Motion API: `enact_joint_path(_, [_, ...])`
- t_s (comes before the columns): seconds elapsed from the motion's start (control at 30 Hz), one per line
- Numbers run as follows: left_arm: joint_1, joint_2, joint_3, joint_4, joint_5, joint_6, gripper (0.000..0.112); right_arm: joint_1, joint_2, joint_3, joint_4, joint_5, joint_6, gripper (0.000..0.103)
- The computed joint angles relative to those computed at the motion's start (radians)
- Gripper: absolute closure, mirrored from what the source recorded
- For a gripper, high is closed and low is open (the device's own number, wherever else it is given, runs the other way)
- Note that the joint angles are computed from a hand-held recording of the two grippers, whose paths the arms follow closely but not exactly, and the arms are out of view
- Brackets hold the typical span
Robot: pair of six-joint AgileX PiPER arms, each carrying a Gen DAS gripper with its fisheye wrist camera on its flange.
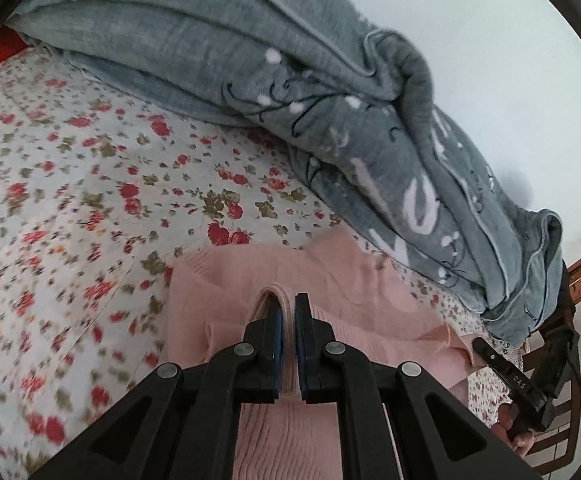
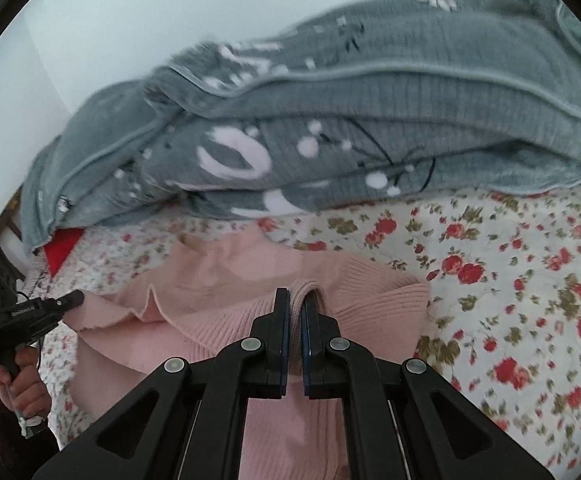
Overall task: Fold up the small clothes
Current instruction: 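Lower the hem onto the collar and open both tools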
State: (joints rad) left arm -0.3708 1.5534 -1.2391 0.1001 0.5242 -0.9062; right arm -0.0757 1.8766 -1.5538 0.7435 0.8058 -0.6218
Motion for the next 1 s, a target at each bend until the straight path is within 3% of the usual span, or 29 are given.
enact_joint_path(0.17, [0.08, 0.104, -0.069, -0.232, 0.009, 0.218, 0.104, 0.005, 0.16, -0.188, -0.039, 0.087, 0.109, 0.095])
enact_joint_path(0.23, [0.109, 0.134, -0.106, -0.297, 0.041, 0.273, 0.094, 0.01, 0.215, -0.265, -0.061, 0.122, 0.159, 0.092])
enact_joint_path(0.3, [0.11, 0.124, -0.099, -0.265, 0.024, 0.24, 0.083, 0.005, 0.245, -0.312, -0.056, 0.153, 0.177, 0.087])
enact_joint_path(0.37, [0.1, 0.092, -0.085, -0.185, 0.018, 0.181, 0.072, -0.007, 0.241, -0.315, -0.033, 0.161, 0.17, 0.071])
enact_joint_path(0.4, [0.1, 0.084, -0.082, -0.17, 0.018, 0.175, 0.07, -0.016, 0.225, -0.297, -0.011, 0.157, 0.149, 0.068])
enact_joint_path(0.63, [0.053, 0.072, -0.105, -0.079, 0.08, 0.162, 0.069, -0.031, 0.118, -0.169, -0.006, 0.094, 0.054, 0.067])
enact_joint_path(0.9, [0.023, 0.232, -0.27, -0.018, 0.195, 0.166, 0.071, 0.046, 0.167, -0.216, -0.186, 0.057, 0.123, 0.067])
enact_joint_path(1.0, [0.037, 0.296, -0.319, -0.063, 0.238, 0.203, 0.086, 0.076, 0.238, -0.304, -0.28, 0.102, 0.197, 0.069])
